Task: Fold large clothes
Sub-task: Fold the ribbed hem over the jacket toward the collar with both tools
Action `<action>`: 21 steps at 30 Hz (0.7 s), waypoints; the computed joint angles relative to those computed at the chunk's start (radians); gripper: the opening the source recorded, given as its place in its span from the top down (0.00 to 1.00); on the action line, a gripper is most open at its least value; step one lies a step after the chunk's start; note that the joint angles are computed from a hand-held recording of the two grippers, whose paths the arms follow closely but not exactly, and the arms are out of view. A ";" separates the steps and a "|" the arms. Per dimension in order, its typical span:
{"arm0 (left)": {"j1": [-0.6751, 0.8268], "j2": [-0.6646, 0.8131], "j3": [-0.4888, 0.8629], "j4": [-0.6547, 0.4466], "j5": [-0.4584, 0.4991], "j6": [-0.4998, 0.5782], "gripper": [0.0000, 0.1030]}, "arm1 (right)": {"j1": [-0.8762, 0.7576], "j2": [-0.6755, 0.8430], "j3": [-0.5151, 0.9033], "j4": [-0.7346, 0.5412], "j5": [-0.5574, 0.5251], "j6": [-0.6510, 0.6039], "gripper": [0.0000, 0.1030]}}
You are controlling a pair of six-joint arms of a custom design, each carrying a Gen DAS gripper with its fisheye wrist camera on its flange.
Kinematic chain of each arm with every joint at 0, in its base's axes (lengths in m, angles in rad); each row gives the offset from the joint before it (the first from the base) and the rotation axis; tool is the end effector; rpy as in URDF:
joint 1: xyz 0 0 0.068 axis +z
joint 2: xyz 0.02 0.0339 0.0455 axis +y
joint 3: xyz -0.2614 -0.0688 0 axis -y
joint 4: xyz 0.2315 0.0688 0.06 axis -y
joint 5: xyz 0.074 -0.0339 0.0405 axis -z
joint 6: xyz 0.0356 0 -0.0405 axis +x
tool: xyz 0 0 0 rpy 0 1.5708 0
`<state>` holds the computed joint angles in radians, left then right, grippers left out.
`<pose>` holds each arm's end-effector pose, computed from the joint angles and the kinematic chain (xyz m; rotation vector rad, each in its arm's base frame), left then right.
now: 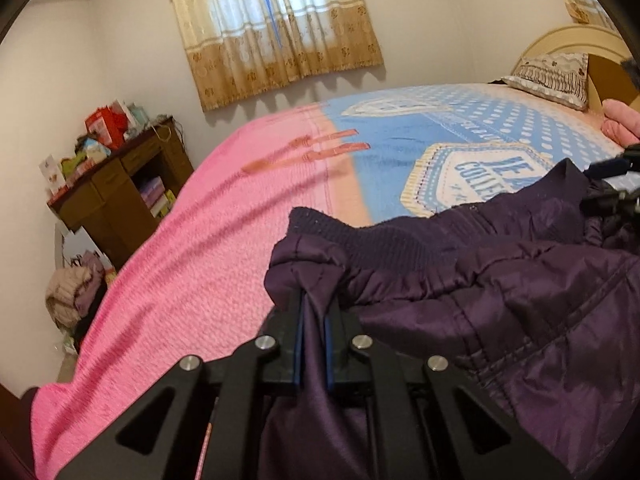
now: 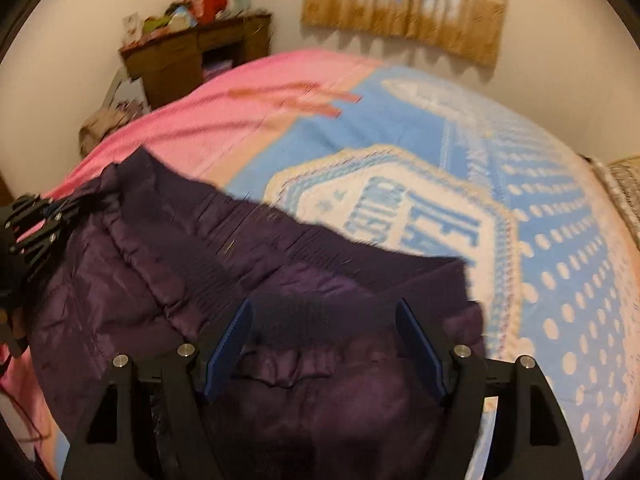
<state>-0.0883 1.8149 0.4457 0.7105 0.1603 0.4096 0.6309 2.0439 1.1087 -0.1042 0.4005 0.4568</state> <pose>0.2731 -0.0299 0.0855 0.6312 2.1280 -0.0018 0.3142 0.2123 0.1035 -0.0793 2.4885 -0.0817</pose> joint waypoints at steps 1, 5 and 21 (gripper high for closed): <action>0.000 0.003 -0.002 0.002 0.002 -0.002 0.91 | 0.002 0.024 0.027 -0.019 0.014 -0.007 0.28; -0.005 0.008 -0.004 0.012 0.005 0.000 0.91 | -0.019 0.149 0.164 -0.122 -0.064 -0.062 0.84; -0.018 -0.086 0.013 -0.024 0.000 -0.157 0.91 | 0.063 -0.022 0.069 -0.006 0.355 -0.108 0.91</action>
<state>-0.1068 1.7285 0.4584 0.6865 0.1599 0.2529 0.6941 2.0215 1.1777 -0.1102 0.7558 0.3492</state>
